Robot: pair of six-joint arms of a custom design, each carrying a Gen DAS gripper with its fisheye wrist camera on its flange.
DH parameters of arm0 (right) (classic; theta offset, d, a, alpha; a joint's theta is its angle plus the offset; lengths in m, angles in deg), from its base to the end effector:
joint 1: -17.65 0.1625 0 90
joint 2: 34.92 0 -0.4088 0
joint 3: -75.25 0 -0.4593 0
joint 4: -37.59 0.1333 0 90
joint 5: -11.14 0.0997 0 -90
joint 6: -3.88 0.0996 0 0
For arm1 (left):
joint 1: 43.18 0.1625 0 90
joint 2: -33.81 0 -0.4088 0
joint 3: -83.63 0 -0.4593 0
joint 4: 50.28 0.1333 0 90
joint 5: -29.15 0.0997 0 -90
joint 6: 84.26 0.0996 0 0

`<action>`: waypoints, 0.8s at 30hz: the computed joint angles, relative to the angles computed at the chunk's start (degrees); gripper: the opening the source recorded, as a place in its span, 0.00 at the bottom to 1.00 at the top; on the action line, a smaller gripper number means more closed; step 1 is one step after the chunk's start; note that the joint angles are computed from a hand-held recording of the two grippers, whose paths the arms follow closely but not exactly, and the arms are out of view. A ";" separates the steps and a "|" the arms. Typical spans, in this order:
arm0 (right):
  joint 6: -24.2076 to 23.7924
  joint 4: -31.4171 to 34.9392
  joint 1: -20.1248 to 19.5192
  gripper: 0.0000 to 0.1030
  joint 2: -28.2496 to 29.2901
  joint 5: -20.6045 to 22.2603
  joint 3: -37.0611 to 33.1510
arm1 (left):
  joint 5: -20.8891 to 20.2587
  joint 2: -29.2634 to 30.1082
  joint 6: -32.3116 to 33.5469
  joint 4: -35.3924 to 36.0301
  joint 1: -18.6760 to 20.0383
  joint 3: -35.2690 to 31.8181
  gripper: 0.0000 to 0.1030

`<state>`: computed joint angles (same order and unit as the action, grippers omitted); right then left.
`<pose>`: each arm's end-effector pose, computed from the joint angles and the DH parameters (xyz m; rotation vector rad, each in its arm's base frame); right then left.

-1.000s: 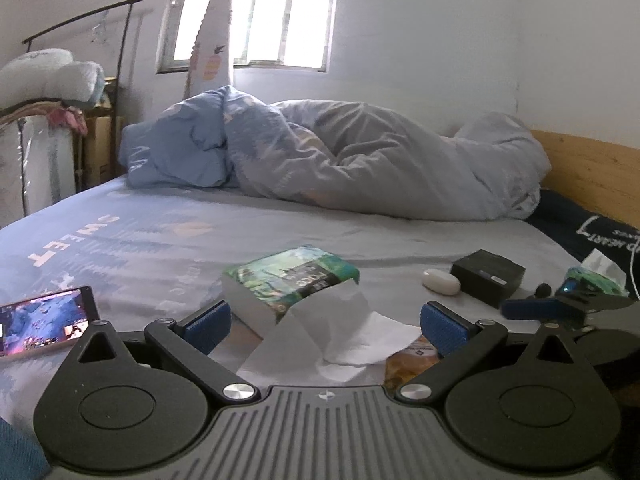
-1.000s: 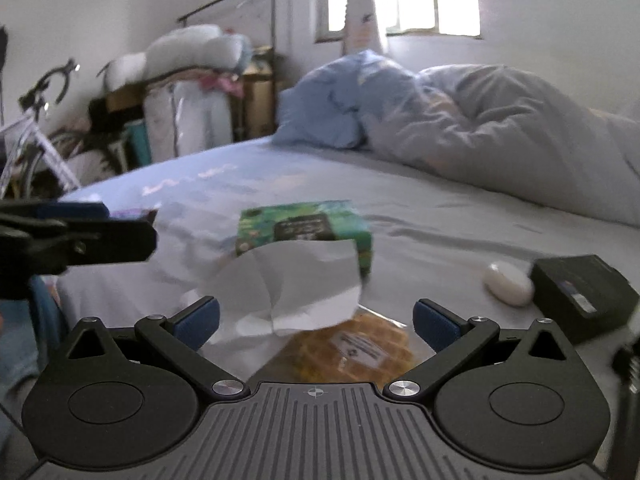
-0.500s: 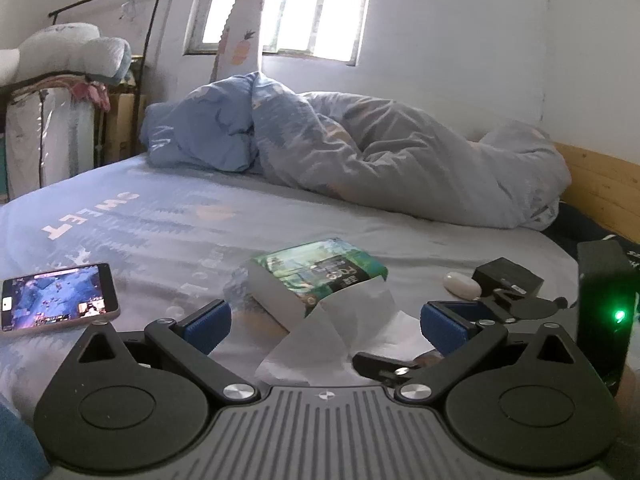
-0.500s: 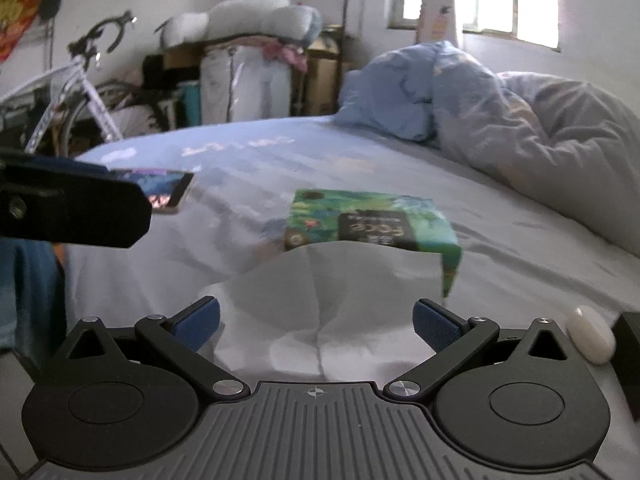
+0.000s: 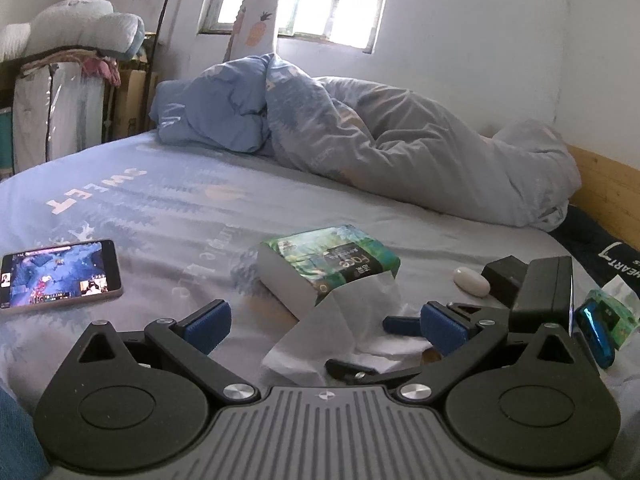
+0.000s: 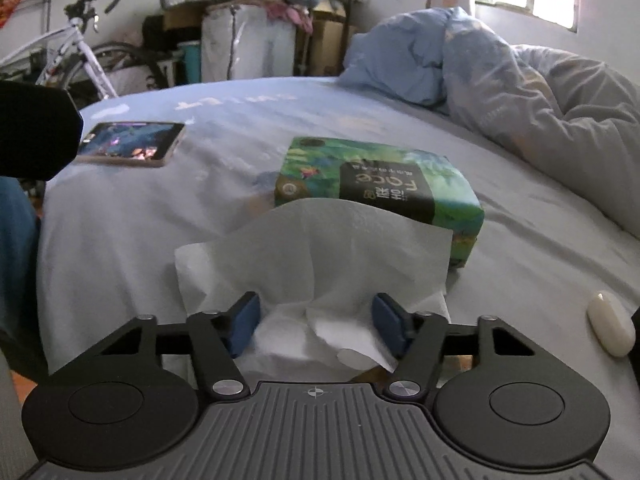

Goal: Clean container
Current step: 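Lift the white tissue off the bed with the right gripper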

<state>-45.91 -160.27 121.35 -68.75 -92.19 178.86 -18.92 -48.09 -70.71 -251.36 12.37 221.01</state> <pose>0.2580 -0.5923 -0.0557 1.2876 -2.2819 0.7643 -0.0815 -0.4721 0.2292 0.5043 2.2601 -1.3347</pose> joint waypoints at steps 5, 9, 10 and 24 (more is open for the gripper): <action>-0.59 1.81 -0.44 0.27 -0.90 1.43 0.98 | -0.29 -0.04 0.11 0.27 0.01 0.17 1.00; -0.72 2.82 -0.59 0.13 -1.44 2.41 1.53 | -0.02 -0.16 -0.73 1.13 0.03 -0.06 1.00; 0.00 3.61 -0.33 0.12 -1.26 2.54 0.91 | -0.01 -0.19 -0.91 1.27 0.04 -0.04 1.00; 5.72 4.45 -1.29 0.11 -6.16 8.48 3.91 | -0.83 0.12 0.40 0.33 -0.20 -0.17 1.00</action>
